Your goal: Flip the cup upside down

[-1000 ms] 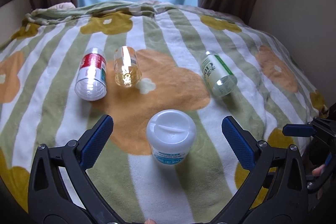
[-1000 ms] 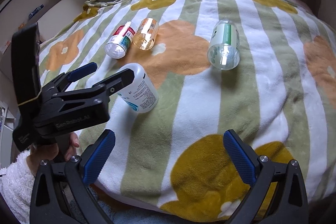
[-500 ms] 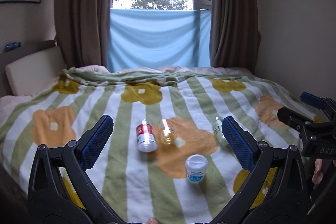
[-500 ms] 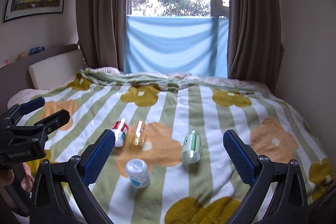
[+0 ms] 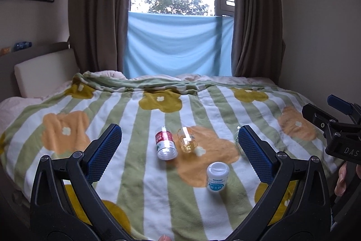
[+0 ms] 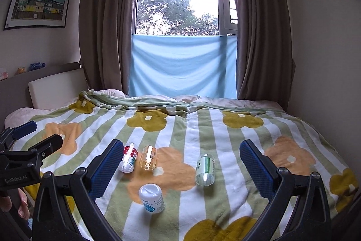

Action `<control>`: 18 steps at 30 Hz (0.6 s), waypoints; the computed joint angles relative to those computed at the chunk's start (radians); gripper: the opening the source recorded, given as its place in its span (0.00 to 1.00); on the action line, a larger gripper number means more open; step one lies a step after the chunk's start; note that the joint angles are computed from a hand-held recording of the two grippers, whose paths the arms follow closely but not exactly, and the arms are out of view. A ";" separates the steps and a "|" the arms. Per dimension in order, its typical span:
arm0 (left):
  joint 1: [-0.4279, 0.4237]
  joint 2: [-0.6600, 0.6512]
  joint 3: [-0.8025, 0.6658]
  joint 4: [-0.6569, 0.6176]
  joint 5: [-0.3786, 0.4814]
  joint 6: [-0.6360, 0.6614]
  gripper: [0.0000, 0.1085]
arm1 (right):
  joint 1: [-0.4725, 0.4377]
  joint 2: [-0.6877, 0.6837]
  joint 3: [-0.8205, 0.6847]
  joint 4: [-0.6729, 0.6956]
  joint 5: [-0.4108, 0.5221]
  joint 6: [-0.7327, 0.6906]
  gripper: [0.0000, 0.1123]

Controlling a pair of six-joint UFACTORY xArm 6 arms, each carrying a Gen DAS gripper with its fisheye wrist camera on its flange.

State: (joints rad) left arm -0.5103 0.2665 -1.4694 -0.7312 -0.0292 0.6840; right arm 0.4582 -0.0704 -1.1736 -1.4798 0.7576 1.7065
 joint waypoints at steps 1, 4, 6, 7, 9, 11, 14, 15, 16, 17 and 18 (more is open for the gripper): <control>-0.002 0.001 -0.002 -0.017 -0.003 0.018 0.95 | 0.001 0.001 -0.001 0.000 0.004 0.000 0.91; -0.005 0.001 -0.001 -0.019 -0.008 0.019 0.95 | 0.002 -0.001 0.001 0.002 0.007 0.004 0.91; -0.007 0.001 -0.003 -0.026 -0.008 0.022 0.95 | 0.001 -0.006 0.006 0.006 0.007 0.008 0.91; -0.007 0.001 -0.004 -0.027 -0.006 0.021 0.95 | 0.001 -0.009 0.008 0.006 0.007 0.011 0.91; -0.009 0.003 -0.008 -0.033 -0.012 0.026 0.95 | 0.001 -0.009 0.009 0.006 0.008 0.009 0.91; -0.009 0.003 -0.009 -0.029 -0.013 0.022 0.95 | 0.000 -0.011 0.010 0.004 0.012 0.009 0.91; -0.011 0.002 -0.012 -0.024 -0.011 0.010 0.95 | 0.000 -0.014 0.013 0.011 0.021 0.007 0.91; -0.010 0.001 -0.010 -0.020 -0.010 0.006 0.95 | 0.000 -0.015 0.013 0.011 0.021 0.009 0.91; -0.011 0.002 -0.010 -0.017 -0.008 0.000 0.95 | 0.001 -0.017 0.013 0.013 0.024 0.009 0.91; -0.010 0.001 -0.012 -0.016 -0.003 -0.005 0.95 | 0.002 -0.019 0.016 0.012 0.027 0.010 0.91; -0.011 0.000 -0.010 -0.018 -0.004 -0.006 0.95 | 0.003 -0.022 0.018 0.011 0.031 0.011 0.91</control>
State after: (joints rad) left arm -0.5217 0.2661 -1.4793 -0.7495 -0.0330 0.6776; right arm 0.4611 -0.0919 -1.1559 -1.4692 0.7889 1.7179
